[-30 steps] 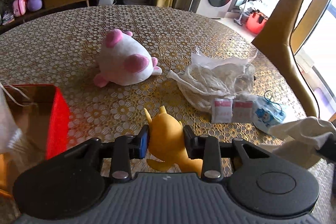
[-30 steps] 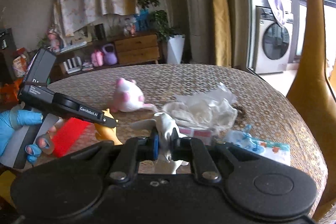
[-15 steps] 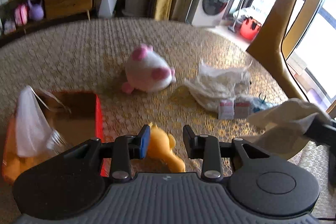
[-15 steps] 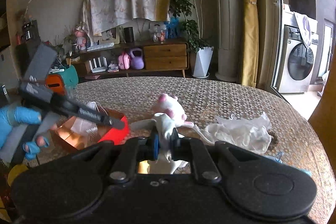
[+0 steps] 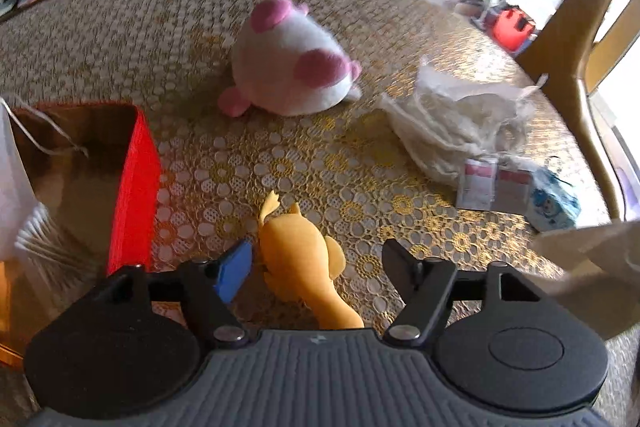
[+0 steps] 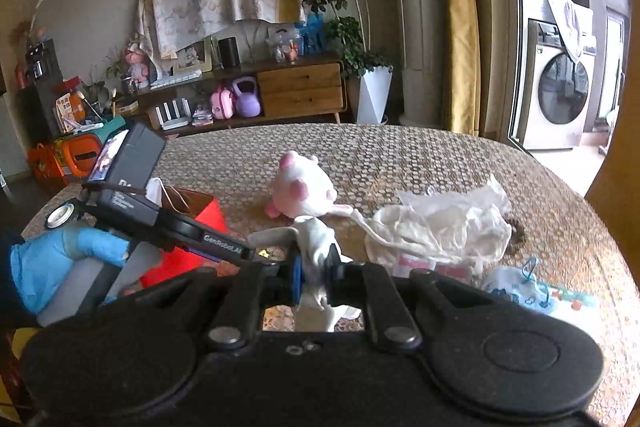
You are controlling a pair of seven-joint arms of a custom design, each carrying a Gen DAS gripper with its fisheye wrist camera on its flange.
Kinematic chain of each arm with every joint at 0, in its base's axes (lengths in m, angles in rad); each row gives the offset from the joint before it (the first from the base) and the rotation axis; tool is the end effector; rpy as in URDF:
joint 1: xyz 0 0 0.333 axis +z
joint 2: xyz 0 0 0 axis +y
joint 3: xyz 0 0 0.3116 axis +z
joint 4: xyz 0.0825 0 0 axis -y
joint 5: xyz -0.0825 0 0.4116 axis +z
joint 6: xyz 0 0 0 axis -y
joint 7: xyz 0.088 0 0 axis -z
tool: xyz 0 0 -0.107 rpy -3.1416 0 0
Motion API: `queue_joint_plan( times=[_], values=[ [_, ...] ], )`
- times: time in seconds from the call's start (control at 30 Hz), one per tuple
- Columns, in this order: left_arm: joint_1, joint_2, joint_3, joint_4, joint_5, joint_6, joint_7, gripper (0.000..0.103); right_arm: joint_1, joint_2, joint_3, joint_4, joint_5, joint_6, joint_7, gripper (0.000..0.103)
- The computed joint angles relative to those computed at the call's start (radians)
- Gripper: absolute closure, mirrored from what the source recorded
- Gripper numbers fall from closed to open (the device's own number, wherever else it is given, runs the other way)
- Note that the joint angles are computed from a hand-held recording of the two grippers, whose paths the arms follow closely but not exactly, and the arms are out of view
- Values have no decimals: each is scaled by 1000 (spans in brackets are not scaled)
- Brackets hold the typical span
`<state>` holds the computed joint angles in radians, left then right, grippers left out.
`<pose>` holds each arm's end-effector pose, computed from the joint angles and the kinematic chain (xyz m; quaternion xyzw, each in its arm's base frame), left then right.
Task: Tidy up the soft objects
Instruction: 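Carry the duck and the white cloth over the red tin box with both grippers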
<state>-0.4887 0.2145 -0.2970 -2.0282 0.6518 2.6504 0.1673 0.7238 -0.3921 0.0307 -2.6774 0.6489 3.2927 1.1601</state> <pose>0.4452 -0.4599 0.3674 -0.7215 0.6377 -0.2475 0.1076 0.3673 0.2601 0.4472 -0.7535 0.4586 -0.1789 0.4358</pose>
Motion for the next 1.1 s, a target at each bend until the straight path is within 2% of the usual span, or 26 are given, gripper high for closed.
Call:
queue_joint_plan(
  times=[0.07,0.13,0.27,0.37,0.47,0.63,0.73,0.87,1.1],
  values=[
    [-10,43,4,45,8,-39,2,30,48,5,-56,-3,-3,7,-8,92],
    [-37,89,13,106,35,-130,-6,30,87,11,-102,-7,-7,15,-10,92],
    [-44,137,14,149,22,-146,5,31,142,9,-175,-17,-23,14,-12,92],
    [-63,163,19,187,34,-194,29,32,160,4,-205,-24,-29,12,-14,92],
    [-74,168,26,194,49,-205,24,40,183,5,-233,-24,-33,15,-15,92],
    [-81,159,32,188,65,-227,3,55,173,10,-216,-24,-34,13,-3,92],
    [-82,146,33,174,85,-226,-7,68,150,15,-192,-20,-32,8,-2,92],
    [-72,113,33,130,109,-177,-43,71,106,19,-145,-15,-23,-1,-1,92],
    [-49,11,21,26,140,-113,-93,72,-16,12,1,-2,0,-29,2,92]
  ],
)
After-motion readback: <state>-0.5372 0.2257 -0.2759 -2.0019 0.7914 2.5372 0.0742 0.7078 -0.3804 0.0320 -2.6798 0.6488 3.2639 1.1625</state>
